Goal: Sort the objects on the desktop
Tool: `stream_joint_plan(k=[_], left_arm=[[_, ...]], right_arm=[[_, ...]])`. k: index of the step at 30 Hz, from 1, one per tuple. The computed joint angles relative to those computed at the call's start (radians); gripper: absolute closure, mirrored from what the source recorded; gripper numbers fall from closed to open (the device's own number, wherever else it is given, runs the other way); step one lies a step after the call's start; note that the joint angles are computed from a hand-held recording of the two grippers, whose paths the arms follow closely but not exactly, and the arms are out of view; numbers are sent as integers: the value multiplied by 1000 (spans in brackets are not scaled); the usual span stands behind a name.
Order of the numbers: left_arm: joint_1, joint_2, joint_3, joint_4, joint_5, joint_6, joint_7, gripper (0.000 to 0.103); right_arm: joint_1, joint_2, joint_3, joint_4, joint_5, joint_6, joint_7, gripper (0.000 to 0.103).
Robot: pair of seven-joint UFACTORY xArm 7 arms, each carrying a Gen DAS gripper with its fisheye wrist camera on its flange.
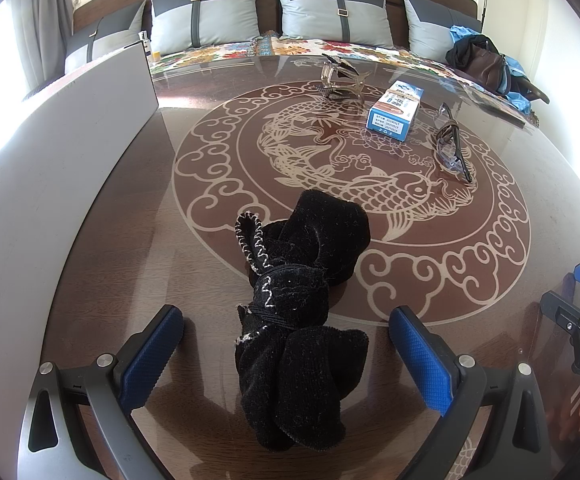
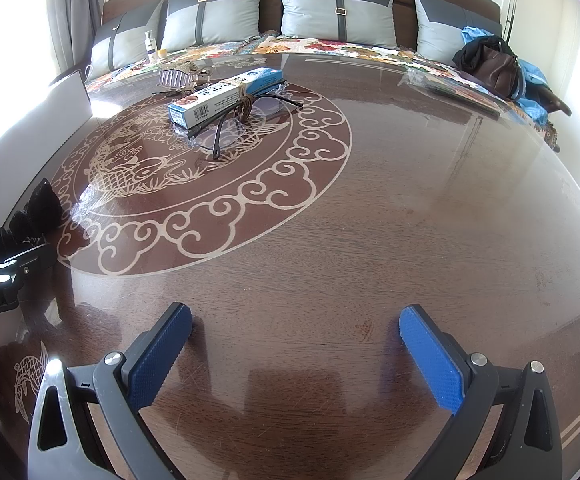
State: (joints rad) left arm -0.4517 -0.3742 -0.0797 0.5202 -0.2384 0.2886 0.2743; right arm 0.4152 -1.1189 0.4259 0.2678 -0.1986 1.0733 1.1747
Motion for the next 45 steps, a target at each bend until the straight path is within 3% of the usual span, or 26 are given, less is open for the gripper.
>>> stream_joint_plan(k=[20,23,25,30,31,32,33,34,35,36,37,40,45], left_arm=[[0,0,2,1,-1,1,2,0],[-1,1,2,2,-1,1,3,0],[-4,1,9,6,-5,13,14,0],[22,16,-1,58,14,105,21,0],[21,12,3,55,6,98,32,9],[12,6,14,49,-10,86,56,16],[3,4,27,50,-26,81,83,31],[-5,4,39,52,-41,79,112,48],[-16,12,47,60,-59,78,139,58],[-11,12,47,65,-60,83,155,69],[-24,11,66,70,-89,96,189,69],[-47,-31,103,55,-185,107,268,70],[-62,-148,148,28,-316,186,328,70]], right_arm=[[-2,-7,-8,-1,2,-4,6,0],[-42,-60,-35,-16,-20,-87,22,0],[-112,-25,-104,-6,-39,-205,-10,0],[-262,328,-262,150,-5,-463,-176,1],[-269,402,-285,184,19,-492,-211,2],[-270,472,-305,218,47,-509,-244,11],[-272,534,-317,250,73,-514,-271,27],[-279,585,-318,279,93,-511,-298,36],[-278,627,-320,304,94,-504,-313,49],[-313,644,-281,327,54,-485,-305,63],[-318,658,-272,344,43,-467,-316,87],[-314,593,-265,315,50,-469,-320,95],[-251,379,-257,235,101,-370,-378,95]])
